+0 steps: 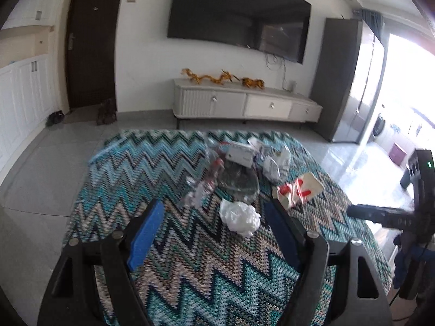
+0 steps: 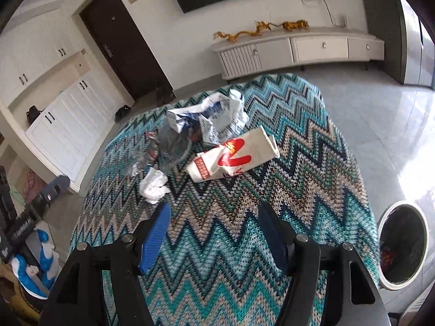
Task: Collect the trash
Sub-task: 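Grasp the white paper cup with the right tool while the left tool grasps a white plastic bag, then carry the paper cup and plastic bag over the white trash bin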
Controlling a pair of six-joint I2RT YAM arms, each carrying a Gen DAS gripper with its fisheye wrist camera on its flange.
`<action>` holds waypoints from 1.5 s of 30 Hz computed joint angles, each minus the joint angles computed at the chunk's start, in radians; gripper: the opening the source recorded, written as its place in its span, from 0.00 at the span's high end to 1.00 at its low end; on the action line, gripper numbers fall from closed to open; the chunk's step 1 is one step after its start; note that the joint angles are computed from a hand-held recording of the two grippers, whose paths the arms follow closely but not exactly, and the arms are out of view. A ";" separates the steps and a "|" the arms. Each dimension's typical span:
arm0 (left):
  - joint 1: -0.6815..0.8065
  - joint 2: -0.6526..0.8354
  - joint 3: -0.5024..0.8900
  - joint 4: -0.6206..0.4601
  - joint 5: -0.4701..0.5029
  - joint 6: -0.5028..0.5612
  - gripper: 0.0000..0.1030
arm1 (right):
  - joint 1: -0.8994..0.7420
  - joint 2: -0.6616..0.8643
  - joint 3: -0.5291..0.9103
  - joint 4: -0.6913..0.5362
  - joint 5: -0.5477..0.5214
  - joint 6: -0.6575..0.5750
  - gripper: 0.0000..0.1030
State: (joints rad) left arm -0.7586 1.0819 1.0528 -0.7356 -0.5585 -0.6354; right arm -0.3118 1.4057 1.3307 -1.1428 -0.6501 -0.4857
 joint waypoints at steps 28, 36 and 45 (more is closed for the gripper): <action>0.201 0.458 0.063 0.262 0.384 0.124 0.75 | 0.016 0.537 0.244 0.199 -0.216 0.266 0.73; 0.167 0.353 0.004 0.254 0.370 0.084 0.81 | -0.042 0.418 0.179 0.156 -0.253 0.195 0.80; 0.057 0.177 -0.025 0.155 0.261 0.011 0.82 | -0.145 0.226 0.158 -0.001 -0.260 0.031 0.80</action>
State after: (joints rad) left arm -0.7021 1.2586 1.0274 -0.5802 -0.2973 -0.6242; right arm -0.4567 1.6320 1.4886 -1.1434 -0.9105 -0.4549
